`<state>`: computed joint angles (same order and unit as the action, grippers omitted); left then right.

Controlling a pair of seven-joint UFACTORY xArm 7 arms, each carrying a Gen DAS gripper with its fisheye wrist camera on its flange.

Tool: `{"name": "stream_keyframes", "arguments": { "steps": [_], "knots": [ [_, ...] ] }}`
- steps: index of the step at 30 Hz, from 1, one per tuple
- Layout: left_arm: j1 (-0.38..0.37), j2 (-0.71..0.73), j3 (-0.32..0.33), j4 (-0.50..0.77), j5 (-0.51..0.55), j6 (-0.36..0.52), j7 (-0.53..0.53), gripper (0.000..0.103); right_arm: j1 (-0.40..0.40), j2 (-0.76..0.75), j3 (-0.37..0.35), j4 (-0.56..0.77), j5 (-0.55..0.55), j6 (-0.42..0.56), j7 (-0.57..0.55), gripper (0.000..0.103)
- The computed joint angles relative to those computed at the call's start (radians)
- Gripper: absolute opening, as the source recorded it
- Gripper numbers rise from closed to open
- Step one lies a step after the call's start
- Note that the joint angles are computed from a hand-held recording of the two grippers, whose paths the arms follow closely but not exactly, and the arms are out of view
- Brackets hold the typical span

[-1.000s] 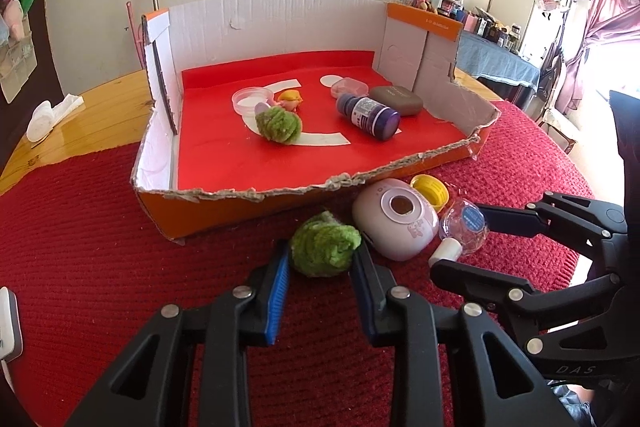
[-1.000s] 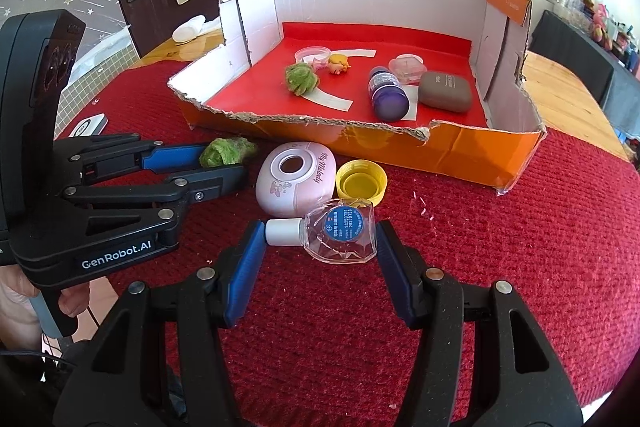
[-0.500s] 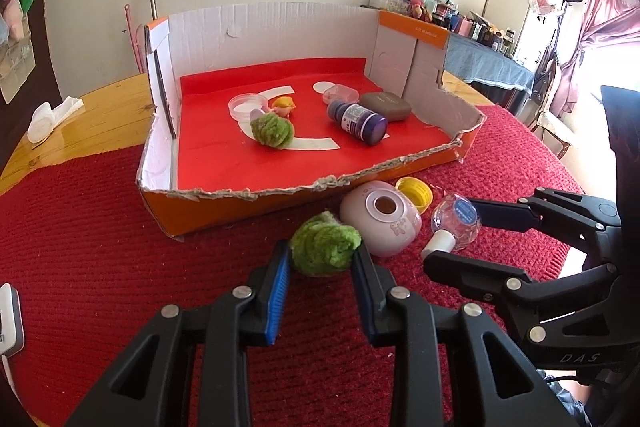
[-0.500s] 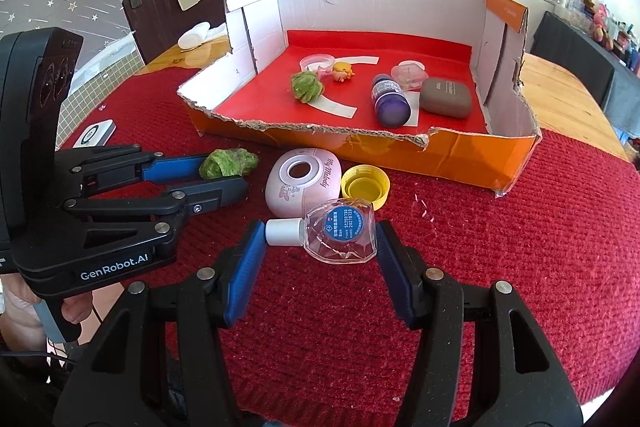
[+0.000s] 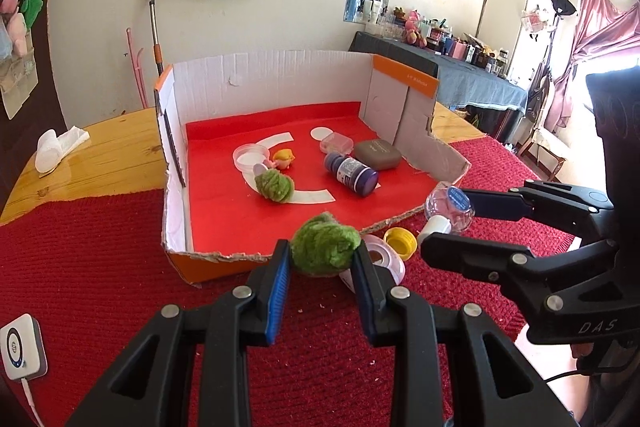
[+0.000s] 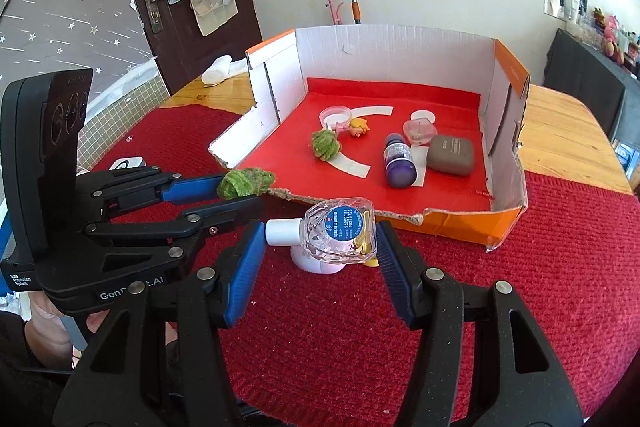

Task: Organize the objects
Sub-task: 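Grasp the second green ball with the left tool while the right grasps the eye-drop bottle, then carry the green ball and eye-drop bottle with both tools into the box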

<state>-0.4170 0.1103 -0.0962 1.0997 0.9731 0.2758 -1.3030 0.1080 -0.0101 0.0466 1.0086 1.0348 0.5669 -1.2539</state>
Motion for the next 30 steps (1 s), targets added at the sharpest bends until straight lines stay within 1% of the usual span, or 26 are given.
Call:
{"name": "stream_keyframes", "arguments": {
  "steps": [3, 8, 12, 16, 19, 24, 30],
  "knots": [
    [0.01, 0.003, 0.001, 0.009, -0.032, -0.009, 0.032, 0.032, -0.004, 0.026, 0.001, 0.041, -0.034, 0.009, 0.031, 0.054],
    [0.018, 0.025, 0.006, 0.037, -0.12, -0.005, 0.119, 0.032, -0.02, 0.081, 0.014, 0.116, -0.095, 0.029, 0.095, 0.054],
    [0.011, 0.047, 0.018, 0.062, -0.165, 0.003, 0.171, 0.032, -0.034, 0.124, 0.027, 0.169, -0.157, 0.039, 0.149, 0.054],
    [0.008, 0.073, 0.025, 0.084, -0.224, 0.003, 0.236, 0.032, -0.049, 0.177, 0.039, 0.229, -0.237, 0.073, 0.221, 0.055],
    [0.003, 0.091, 0.035, 0.096, -0.266, 0.0, 0.277, 0.032, -0.06, 0.204, 0.051, 0.259, -0.279, 0.09, 0.254, 0.054],
    [-0.002, 0.111, 0.05, 0.105, -0.329, -0.013, 0.335, 0.032, -0.076, 0.247, 0.071, 0.305, -0.316, 0.122, 0.286, 0.054],
    [-0.008, 0.13, 0.066, 0.113, -0.381, -0.018, 0.383, 0.032, -0.088, 0.301, 0.089, 0.358, -0.343, 0.168, 0.317, 0.054]
  ]
}}
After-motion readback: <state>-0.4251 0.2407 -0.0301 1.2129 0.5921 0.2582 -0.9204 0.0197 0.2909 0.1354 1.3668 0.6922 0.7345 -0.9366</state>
